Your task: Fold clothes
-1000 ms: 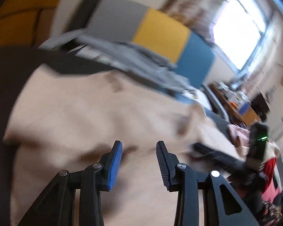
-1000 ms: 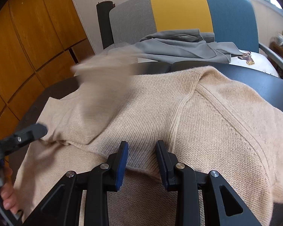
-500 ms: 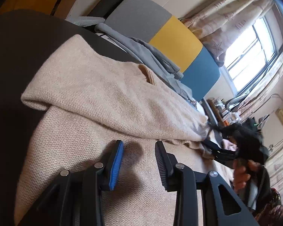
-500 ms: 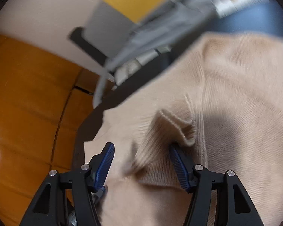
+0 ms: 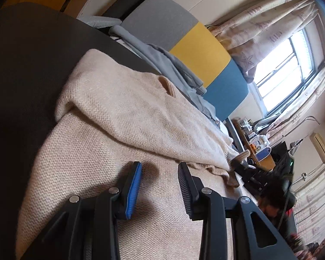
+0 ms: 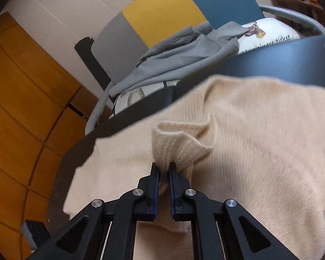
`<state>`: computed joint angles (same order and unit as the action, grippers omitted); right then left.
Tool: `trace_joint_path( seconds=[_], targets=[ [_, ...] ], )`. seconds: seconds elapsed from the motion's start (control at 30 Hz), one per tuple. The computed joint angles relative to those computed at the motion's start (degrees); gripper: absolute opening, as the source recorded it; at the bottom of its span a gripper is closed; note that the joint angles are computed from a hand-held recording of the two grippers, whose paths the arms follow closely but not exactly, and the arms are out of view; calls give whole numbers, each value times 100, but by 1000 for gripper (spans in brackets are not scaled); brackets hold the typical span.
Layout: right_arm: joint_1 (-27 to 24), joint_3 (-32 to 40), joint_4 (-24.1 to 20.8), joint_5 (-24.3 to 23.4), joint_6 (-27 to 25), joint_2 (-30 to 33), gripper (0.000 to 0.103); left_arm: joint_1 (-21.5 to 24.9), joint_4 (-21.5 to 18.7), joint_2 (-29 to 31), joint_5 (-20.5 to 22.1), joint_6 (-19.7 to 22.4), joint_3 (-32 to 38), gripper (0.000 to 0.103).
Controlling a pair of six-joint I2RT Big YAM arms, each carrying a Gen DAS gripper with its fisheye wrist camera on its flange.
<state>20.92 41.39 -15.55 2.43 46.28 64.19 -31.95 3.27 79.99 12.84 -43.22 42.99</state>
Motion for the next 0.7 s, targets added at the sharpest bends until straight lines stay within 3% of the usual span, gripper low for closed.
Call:
trace_joint_path(
  seconds=[0.13,0.17,0.27,0.33,0.37,0.43,0.5,0.63,0.7],
  targets=[
    [-212,-463,963,-322,153,63,9,227,-163,-15,-177,-212,179,42],
    [-240,-493,1014,-344,189,58,9,296,-161,-24,-281,-263,183,42],
    [-206,-482,962,-229,145,57,9,559,263,-128,-776,-737,-141,42],
    [-184,-481,973,-201,141,73,9,797,851,-209,-595,-1296,-500,33],
    [-180,-489,999,-203,153,82,8,809,914,-267,-672,-1311,-575,33],
    [-178,-508,1011,-206,172,71,8,750,614,-409,-934,-1112,-551,41],
    [-151,-521,977,-167,146,51,8,738,277,-526,-1156,-1023,-503,43],
    [-202,-456,1015,-220,145,142,8,537,-1076,-845,-2172,-1130,-237,43],
    [-215,-469,1044,-237,149,150,8,342,-1057,-1050,-2534,-1218,-267,43]
  ],
)
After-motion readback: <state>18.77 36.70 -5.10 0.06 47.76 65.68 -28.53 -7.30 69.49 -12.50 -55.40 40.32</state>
